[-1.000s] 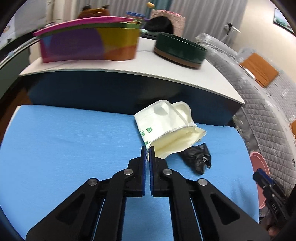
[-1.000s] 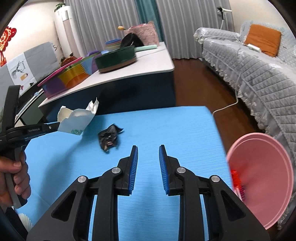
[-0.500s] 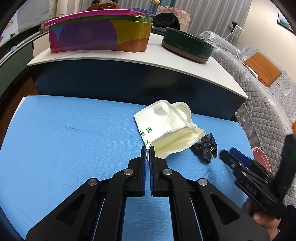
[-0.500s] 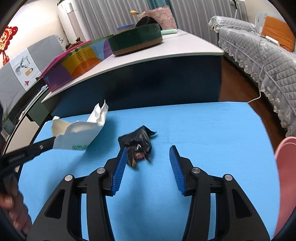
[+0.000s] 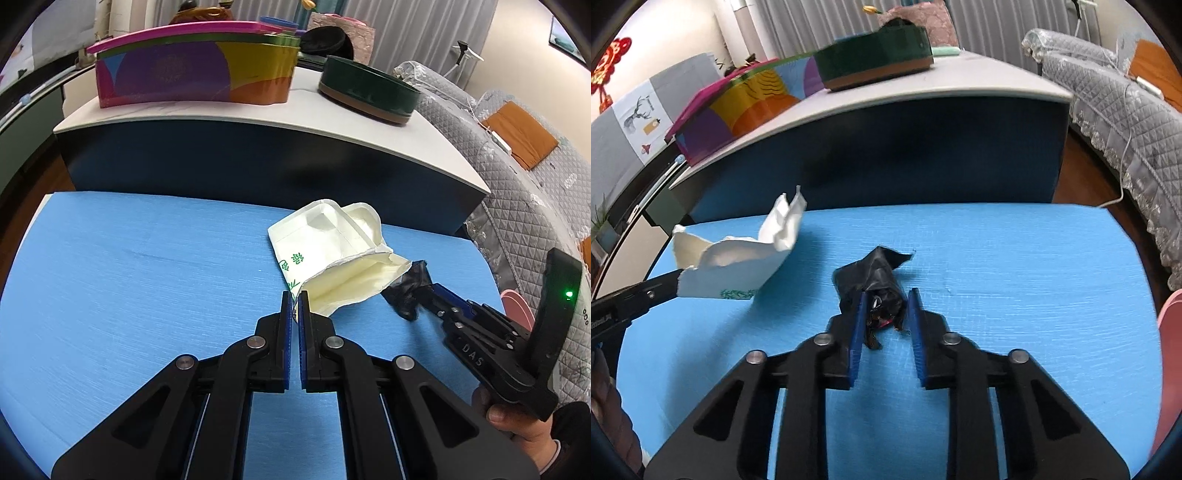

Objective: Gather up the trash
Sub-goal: 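Grasp the white paper container with the left tool while the right tool grasps the black plastic bag, then carry the white container and black bag over the pink bin with both tools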

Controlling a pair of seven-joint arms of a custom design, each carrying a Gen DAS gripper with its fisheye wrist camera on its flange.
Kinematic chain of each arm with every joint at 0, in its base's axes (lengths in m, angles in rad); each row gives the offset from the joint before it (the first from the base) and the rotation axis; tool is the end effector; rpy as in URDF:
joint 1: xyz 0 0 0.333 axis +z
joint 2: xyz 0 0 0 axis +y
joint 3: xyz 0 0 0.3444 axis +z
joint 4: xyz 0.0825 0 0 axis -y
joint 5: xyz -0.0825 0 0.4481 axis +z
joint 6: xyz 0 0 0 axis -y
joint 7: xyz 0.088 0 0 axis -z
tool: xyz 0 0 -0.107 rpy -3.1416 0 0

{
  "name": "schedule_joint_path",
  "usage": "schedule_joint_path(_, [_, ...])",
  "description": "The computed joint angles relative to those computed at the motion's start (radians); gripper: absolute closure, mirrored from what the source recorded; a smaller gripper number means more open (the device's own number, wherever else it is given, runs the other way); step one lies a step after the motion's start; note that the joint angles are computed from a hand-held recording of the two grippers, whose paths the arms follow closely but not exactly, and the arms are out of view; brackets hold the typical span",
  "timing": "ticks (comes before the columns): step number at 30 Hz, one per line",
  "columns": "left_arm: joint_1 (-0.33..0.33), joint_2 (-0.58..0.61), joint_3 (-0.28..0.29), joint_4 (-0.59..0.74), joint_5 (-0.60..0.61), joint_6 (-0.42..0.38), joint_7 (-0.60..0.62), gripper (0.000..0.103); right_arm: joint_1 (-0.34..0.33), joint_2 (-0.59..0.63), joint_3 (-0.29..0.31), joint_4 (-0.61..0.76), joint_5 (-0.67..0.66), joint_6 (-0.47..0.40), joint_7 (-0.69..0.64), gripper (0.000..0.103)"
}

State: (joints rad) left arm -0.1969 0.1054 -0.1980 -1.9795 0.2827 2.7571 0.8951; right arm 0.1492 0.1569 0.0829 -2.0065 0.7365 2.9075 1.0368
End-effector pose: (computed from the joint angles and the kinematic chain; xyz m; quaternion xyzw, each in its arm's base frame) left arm 0.6279 -0.2699 0.4895 -0.6861 0.6437 -0.2976 0.1623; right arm 0.6730 0.1149 0.4461 -0.6814 0.6143 -0.1470 0.3697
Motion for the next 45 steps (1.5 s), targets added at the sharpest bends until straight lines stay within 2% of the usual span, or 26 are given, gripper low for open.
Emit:
schedule_joint_path(8, [-0.019,-0.014,0.0,-0.006,0.07,0.022,-0.035,0.1,0.017,-0.118,-0.035,-0.109,-0.087,0.055,0.042,0.088])
schedule_joint_path(15, [-0.043,-0.053,-0.003,-0.04,0.212,0.045,-0.137,0.1,0.027,-0.239,-0.068,-0.209,-0.142,0.082,0.074,0.088])
schedule_joint_path(21, [-0.054,-0.09,-0.021,-0.074,0.295,0.061,-0.205,0.1,0.012,-0.337,-0.077,-0.293,-0.26,0.11,0.167,0.088])
schedule_joint_path(29, [-0.064,-0.128,-0.046,-0.107,0.389,0.084,-0.295,0.1,-0.051,-0.462,-0.059,-0.374,-0.419,0.131,0.258,0.088])
schedule_joint_path(35, [-0.073,-0.135,-0.06,-0.116,0.429,0.095,-0.324,0.1,-0.092,-0.515,-0.052,-0.441,-0.465,0.178,0.297,0.088])
schedule_joint_path(40, [-0.082,-0.129,-0.067,-0.121,0.439,0.111,-0.325,0.1,-0.089,-0.553,-0.084,-0.507,-0.445,0.211,0.313,0.088])
schedule_joint_path(42, [-0.087,-0.123,-0.07,-0.117,0.464,0.115,-0.341,0.1,-0.128,-0.566,-0.063,-0.525,-0.46,0.242,0.323,0.088])
schedule_joint_path(45, [-0.1,-0.102,-0.074,-0.099,0.504,0.113,-0.362,0.1,-0.116,-0.58,-0.097,-0.539,-0.451,0.271,0.308,0.088])
